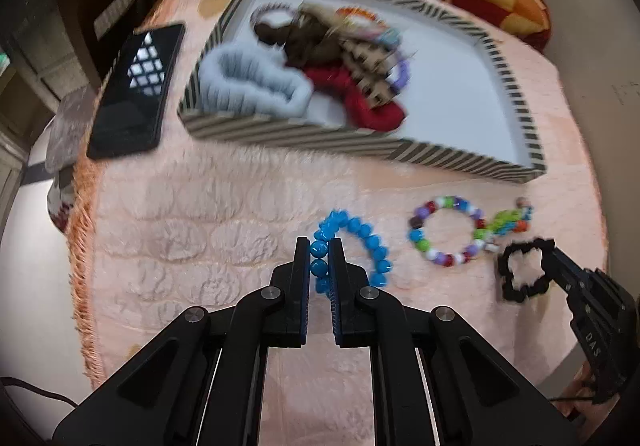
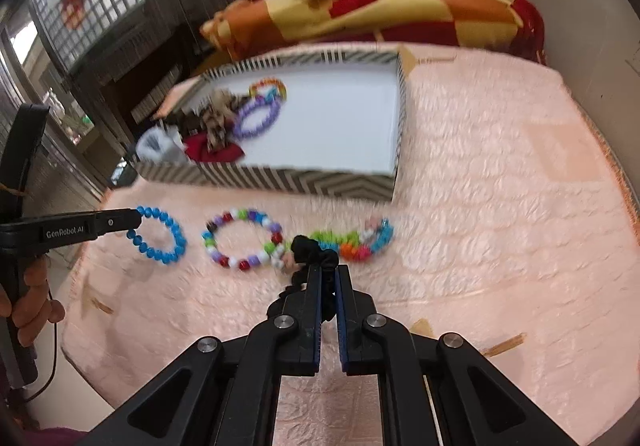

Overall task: Organize jewelry
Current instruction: 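Grasp the blue bead bracelet with the left gripper while the right grasps the black scrunchie, then carry the blue bracelet and black scrunchie into the tray and open both grippers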

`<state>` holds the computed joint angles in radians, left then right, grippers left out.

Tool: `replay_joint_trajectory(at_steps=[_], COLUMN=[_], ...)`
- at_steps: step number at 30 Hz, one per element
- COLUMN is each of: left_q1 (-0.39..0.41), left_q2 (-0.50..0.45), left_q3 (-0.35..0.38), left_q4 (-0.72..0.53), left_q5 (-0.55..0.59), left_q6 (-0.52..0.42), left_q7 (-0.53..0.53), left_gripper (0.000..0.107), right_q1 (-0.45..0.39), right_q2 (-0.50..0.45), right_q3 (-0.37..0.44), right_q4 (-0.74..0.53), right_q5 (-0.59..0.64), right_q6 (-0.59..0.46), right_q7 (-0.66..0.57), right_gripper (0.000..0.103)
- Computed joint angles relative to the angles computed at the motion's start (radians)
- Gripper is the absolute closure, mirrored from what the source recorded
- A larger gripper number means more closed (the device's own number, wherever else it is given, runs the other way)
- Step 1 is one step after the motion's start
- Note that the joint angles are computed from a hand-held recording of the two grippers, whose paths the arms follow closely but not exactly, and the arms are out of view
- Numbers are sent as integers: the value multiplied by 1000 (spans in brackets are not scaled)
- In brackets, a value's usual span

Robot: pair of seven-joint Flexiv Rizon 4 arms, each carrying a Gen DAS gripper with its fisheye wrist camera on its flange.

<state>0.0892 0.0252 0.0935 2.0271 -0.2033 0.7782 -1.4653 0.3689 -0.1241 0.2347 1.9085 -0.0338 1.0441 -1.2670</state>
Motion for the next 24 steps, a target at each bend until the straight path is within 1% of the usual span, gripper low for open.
replay_joint_trajectory(at_steps=[5, 8, 12, 17, 20, 24], left_q1=[-2, -5, -15, -19, -24, -32], left_q2=[23, 34, 37, 2, -36, -95], left_q3=[-1, -6, -15, -25, -36, -49], left_q4=[-25, -50, -78, -150, -203, -264], left_q5=[-26, -15, -13, -12, -2, -5], left_q6=[-13, -18, -13, -12, -8, -22], left_q7=[41, 48, 59, 77, 88, 100], left_gripper=[99, 99, 99, 99, 99, 99], right_q1=[-3, -3, 4, 3, 3, 11], right_q2=[9, 4, -19, -71, -106, -156], right_q3=[0, -2, -9, -13, -17, -34], right_q4=[-28, -56, -97, -169, -209, -261], right_q5=[22, 29, 6, 5, 1, -36], right_q6=[11, 19, 20, 2, -13, -36], right_q7=[-13, -20, -17, -17, -10, 21], right_gripper=[97, 97, 97, 97, 97, 97])
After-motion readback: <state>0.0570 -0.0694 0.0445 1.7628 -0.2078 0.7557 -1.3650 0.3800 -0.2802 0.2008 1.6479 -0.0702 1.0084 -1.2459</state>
